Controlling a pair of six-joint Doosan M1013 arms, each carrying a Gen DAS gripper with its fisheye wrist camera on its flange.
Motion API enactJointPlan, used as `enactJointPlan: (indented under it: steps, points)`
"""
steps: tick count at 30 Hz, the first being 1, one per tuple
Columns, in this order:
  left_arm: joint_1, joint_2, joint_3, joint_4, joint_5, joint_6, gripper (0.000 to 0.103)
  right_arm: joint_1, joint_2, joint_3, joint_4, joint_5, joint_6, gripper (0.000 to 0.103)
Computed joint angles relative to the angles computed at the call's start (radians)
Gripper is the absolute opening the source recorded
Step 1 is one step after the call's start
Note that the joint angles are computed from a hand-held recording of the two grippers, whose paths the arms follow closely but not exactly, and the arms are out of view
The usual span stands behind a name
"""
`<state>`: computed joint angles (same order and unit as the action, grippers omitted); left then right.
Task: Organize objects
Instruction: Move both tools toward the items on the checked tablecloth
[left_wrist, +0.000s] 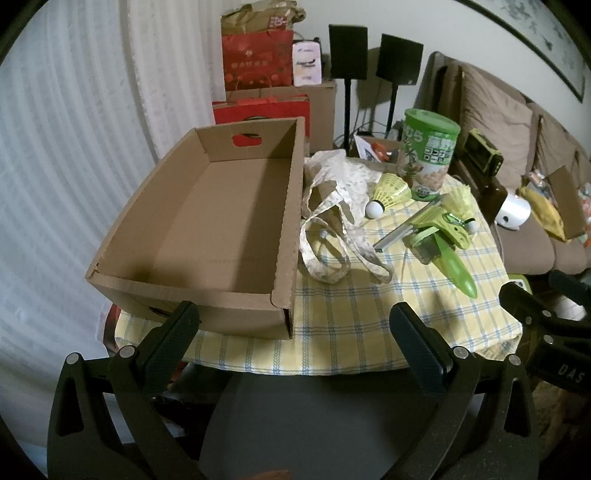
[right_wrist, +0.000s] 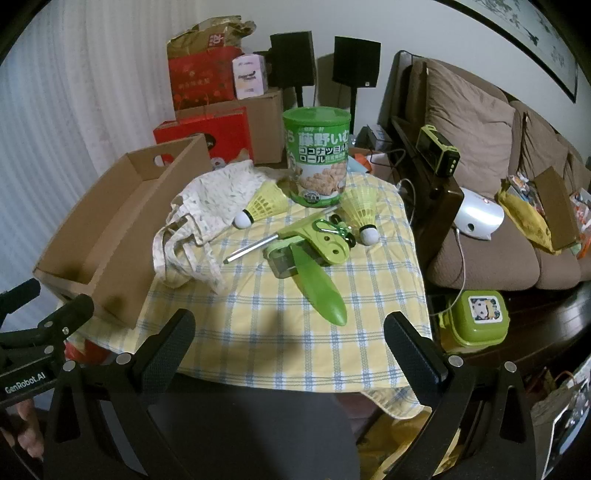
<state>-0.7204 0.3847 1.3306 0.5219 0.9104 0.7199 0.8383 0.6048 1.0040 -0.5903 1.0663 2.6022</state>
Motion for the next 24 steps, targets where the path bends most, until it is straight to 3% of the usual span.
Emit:
enactJointPlan:
  steps: [8, 14, 17, 24]
  points:
    - [0.005, 0.003, -0.004, -0.035, -0.018, 0.028, 0.103, -0.012, -0.023, 0.046, 0.017, -0.055, 0.004, 0.103]
    - [0.009, 0.017, -0.020, -0.063, -0.025, 0.056, 0.103, -0.022, -0.024, 0.054, 0.019, -0.051, -0.002, 0.103]
    - [0.016, 0.017, -0.019, -0.098, -0.071, 0.091, 0.103, -0.026, -0.046, 0.096, -0.004, -0.110, -0.007, 0.103]
    - [0.020, 0.025, -0.029, -0.151, -0.143, 0.167, 0.103, -0.045, -0.081, 0.162, -0.039, -0.103, 0.039, 0.103]
